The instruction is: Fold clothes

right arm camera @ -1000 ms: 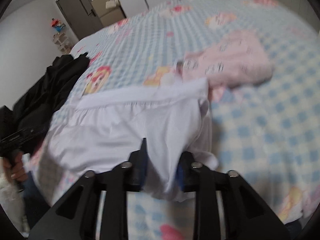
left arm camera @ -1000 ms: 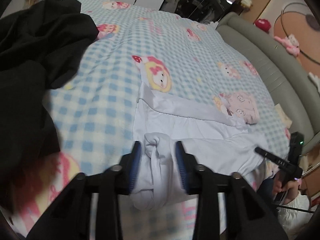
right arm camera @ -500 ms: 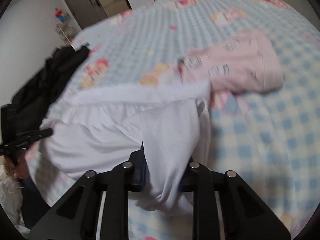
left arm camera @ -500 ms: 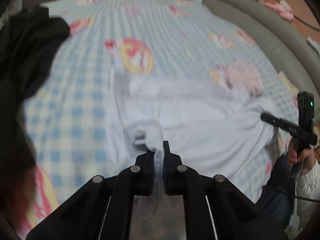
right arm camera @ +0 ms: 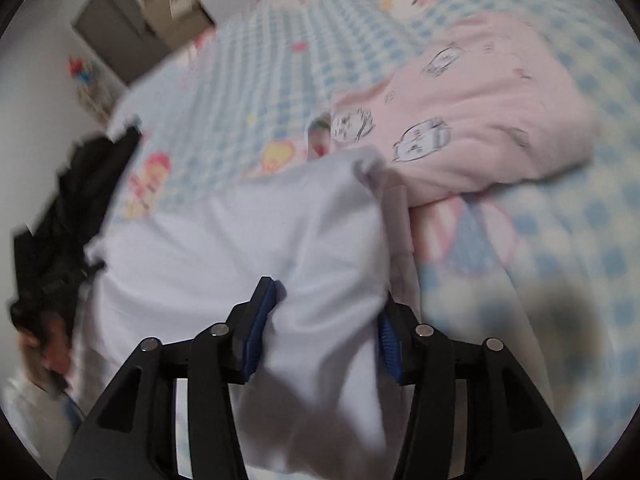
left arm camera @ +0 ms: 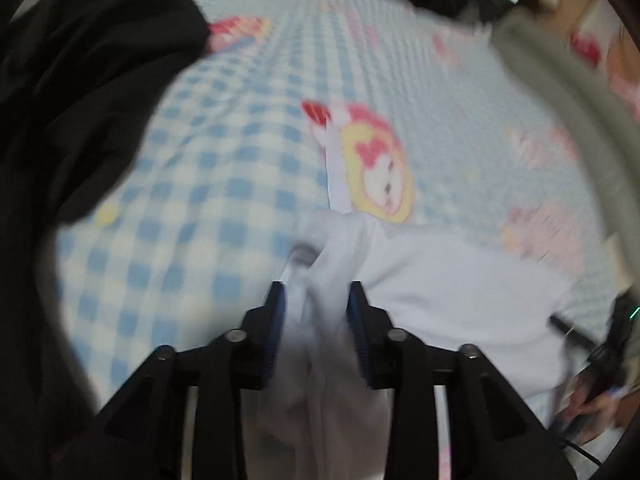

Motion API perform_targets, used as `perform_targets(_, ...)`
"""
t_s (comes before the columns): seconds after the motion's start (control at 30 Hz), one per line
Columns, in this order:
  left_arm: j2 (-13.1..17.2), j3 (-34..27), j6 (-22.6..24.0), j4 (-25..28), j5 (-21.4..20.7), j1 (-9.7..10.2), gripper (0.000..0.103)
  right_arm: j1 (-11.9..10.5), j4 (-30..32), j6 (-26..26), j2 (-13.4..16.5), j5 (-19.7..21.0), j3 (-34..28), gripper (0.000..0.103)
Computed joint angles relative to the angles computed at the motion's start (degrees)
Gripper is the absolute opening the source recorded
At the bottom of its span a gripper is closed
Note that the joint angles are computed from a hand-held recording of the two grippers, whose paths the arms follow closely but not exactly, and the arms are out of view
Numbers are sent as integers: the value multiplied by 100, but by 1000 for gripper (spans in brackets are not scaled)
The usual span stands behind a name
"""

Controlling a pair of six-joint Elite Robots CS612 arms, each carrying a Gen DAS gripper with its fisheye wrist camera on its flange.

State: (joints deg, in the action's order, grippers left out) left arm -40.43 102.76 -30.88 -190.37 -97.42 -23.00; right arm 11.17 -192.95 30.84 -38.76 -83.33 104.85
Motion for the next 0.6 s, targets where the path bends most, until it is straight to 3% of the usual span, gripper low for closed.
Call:
perform_targets(0.03,-25,192,-242,-374,-52,10,60,13,-148,114,-72,-152,153,60)
perform_targets(0.07,-31,360,-472,-643,-204,31,60,21,-462,232,-95,-287,313,74)
perform_targets(0.1,-17,468,-661,-781,-403,57,60,11,-595,351,-117,-288,425,76)
perform_targets(0.2,146,549,-1007,-893,-1206,126,60,-82,-746,558,-103,421,616,76)
perform_targets(0.27,137,576,-817,-785,-956,3,58,-25,-647,401,-58,503,567,76)
perform_targets(0.3,135,573,-742,-770,-814,-64,54,21,-579,316,-31,458,519,76)
perform_targets(0.33,113,553,-707,-666,-733,-113,34,65,-483,259,2,395,448,74)
perform_targets(0.4,56,504,-660,-394,-606,-197,16,165,-272,119,23,134,333,46)
perform_targets(0.47,-53,574,-567,-336,-406,-275,11,232,-204,20,-11,-95,314,25)
perform_targets(0.5,-97,647,-574,-467,-374,-283,10,246,-246,0,-40,-141,343,18)
perform_targets(0.6,-264,944,-639,-931,-439,-267,8,223,-686,97,-157,36,597,11)
